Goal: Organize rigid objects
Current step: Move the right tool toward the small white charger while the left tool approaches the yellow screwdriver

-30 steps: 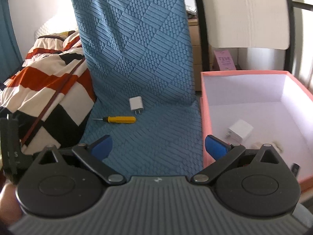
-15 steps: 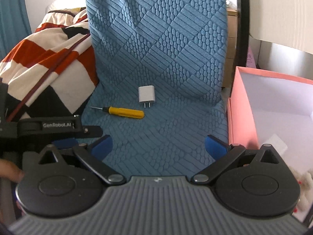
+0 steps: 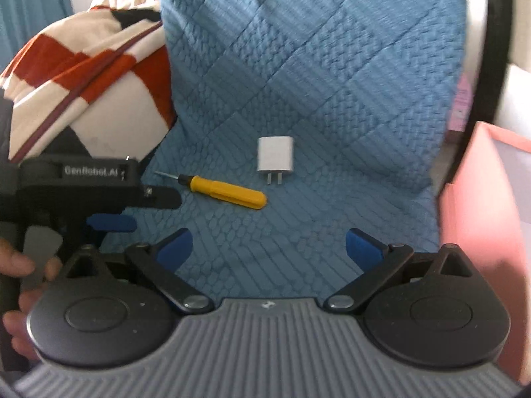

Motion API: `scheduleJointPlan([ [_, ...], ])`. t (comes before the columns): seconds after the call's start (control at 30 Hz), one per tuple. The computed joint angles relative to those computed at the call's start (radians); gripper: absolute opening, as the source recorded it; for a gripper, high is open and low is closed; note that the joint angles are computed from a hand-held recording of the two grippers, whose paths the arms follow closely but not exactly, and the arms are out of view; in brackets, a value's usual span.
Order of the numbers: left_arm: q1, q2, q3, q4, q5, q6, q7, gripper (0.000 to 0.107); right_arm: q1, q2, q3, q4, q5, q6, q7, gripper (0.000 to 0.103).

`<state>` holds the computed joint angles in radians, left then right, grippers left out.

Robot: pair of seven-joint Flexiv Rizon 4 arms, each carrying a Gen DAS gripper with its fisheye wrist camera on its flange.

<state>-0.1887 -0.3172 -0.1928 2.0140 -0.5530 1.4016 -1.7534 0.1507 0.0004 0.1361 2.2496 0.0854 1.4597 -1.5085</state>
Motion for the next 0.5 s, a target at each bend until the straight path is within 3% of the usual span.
scheduleJointPlan([
  [0.03, 0.023, -0.003, -0.032, 0.002, -0.043, 0.005, 0.025, 0.083, 0.003, -0.015, -0.001, -0.009, 0.0, 0.003, -0.01, 0.08],
  [0.1, 0.051, -0.011, -0.075, 0.002, -0.111, 0.016, 0.068, 0.083, 0.004, -0.042, -0.002, -0.025, -0.015, 0.0, -0.016, 0.076],
  [0.2, 0.055, -0.024, -0.079, -0.018, -0.145, 0.003, 0.085, 0.083, -0.004, -0.078, 0.012, -0.058, 0.009, -0.008, -0.055, 0.069],
  [0.27, 0.056, -0.034, -0.085, -0.03, -0.168, 0.005, 0.103, 0.082, -0.019, -0.104, 0.034, -0.091, 0.055, -0.022, -0.12, 0.067],
  [0.37, 0.052, -0.04, -0.082, -0.04, -0.187, -0.001, 0.11, 0.072, -0.061, -0.145, 0.089, -0.162, 0.171, -0.064, -0.276, 0.05],
  [0.43, 0.054, -0.041, -0.088, -0.037, -0.211, 0.003, 0.114, 0.068, -0.089, -0.171, 0.121, -0.219, 0.257, -0.115, -0.387, 0.045],
  [0.5, 0.066, -0.04, -0.109, -0.03, -0.258, 0.006, 0.138, 0.066, -0.083, -0.197, 0.119, -0.238, 0.262, -0.109, -0.434, 0.044],
])
